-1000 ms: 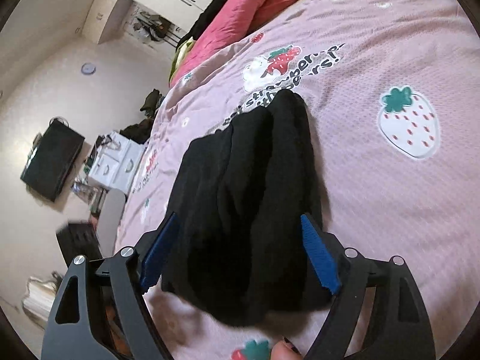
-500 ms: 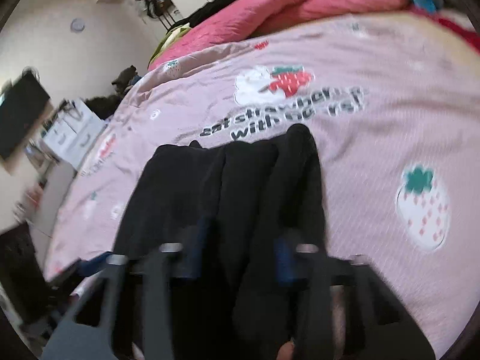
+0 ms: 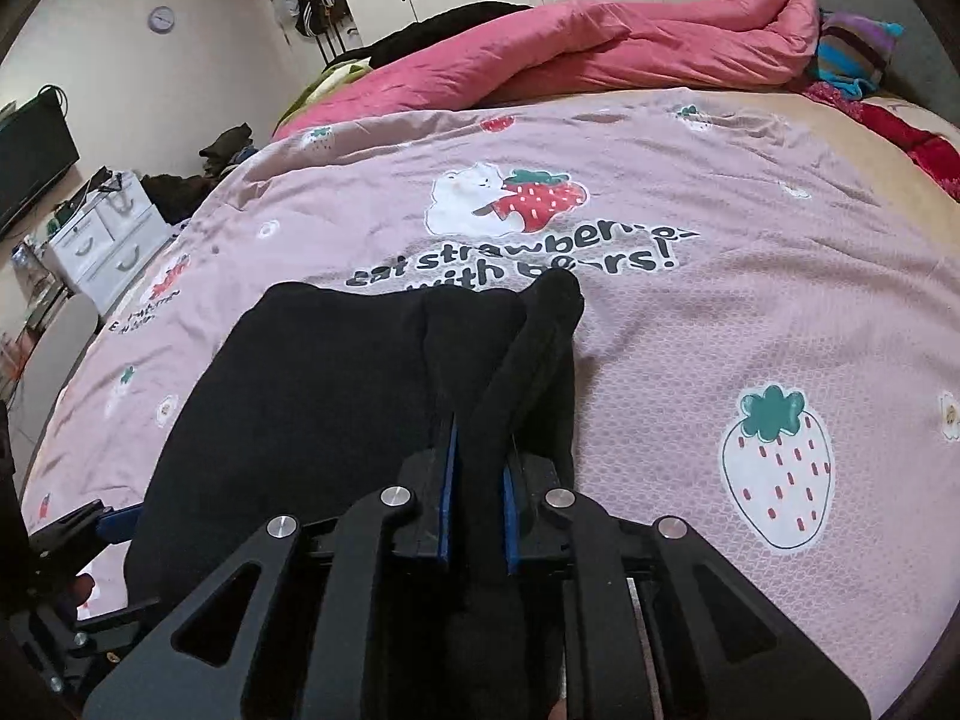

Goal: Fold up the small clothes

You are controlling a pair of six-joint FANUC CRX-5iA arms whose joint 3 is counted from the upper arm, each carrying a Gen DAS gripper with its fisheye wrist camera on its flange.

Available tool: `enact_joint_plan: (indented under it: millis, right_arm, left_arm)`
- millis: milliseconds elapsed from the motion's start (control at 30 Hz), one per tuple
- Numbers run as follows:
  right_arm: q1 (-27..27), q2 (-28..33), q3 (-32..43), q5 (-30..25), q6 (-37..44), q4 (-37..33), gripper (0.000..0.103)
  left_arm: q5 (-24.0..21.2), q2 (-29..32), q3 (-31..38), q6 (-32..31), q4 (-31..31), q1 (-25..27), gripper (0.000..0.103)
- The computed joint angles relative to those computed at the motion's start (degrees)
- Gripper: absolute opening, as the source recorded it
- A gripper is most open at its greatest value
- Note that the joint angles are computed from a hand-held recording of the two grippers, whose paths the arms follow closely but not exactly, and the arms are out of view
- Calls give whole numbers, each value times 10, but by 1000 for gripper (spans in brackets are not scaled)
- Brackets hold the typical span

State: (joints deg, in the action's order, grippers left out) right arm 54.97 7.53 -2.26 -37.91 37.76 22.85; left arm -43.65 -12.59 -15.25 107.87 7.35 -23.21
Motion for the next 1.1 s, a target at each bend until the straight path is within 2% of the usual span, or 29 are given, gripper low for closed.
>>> enact_joint_plan:
  millis: [33, 100, 133, 200, 367, 400, 433, 533, 567, 633, 667, 867, 933, 967, 1033, 1100]
  right_arm:
    - [1, -1, -1, -2, -2, 3, 15]
    - [2, -6, -4, -7, -4, 2, 28]
    - [0, -12, -7, -7, -4, -5, 30]
    - [-3, -29, -19, 0, -19, -12, 44]
    - [-17, -94, -79, 71, -67, -15, 46]
    - [-19, -102, -82, 78, -65, -23, 46]
    - [-22, -108, -77, 85, -36, -59, 46]
    - [-33, -105, -36, 68, 73, -183, 43]
    - [-38, -99, -18, 51, 105, -221, 39]
    - [-47, -79, 15, 25, 147, -280, 36]
    - [-48, -70, 23, 22, 147, -286, 36]
    - [-54, -1, 77, -9, 119, -273, 36]
    - [-46, 8, 76, -3, 119, -254, 19]
    - [-36, 8, 69, 3, 98, -219, 7]
    - [-25, -2, 55, 21, 81, -180, 7]
    - [-8, -29, 18, 65, 45, -103, 7]
  left_arm:
    - [0, 0, 0, 0, 1, 0, 94]
    - [1, -2, -3, 1, 4, 1, 93]
    - [4, -3, -6, -2, 9, 4, 94]
    - [11, -8, -14, -8, 22, 9, 93]
    - [42, -41, -42, 0, 38, 21, 93]
    - [52, -50, -53, -3, 50, 25, 93]
    - [59, -56, -62, -10, 61, 28, 93]
    - [65, -60, -65, -13, 63, 20, 90]
    - [63, -57, -61, -15, 60, 16, 84]
    - [40, -41, -30, 19, 3, -5, 84]
    - [33, -36, -20, 28, -14, -11, 84]
    - [2, -20, 13, 68, -78, -35, 84]
    - [5, -22, 13, 69, -78, -36, 84]
    - [9, -24, 11, 66, -76, -34, 85]
    - [9, -27, 18, 80, -95, -39, 85]
    - [9, -27, 25, 84, -108, -44, 85]
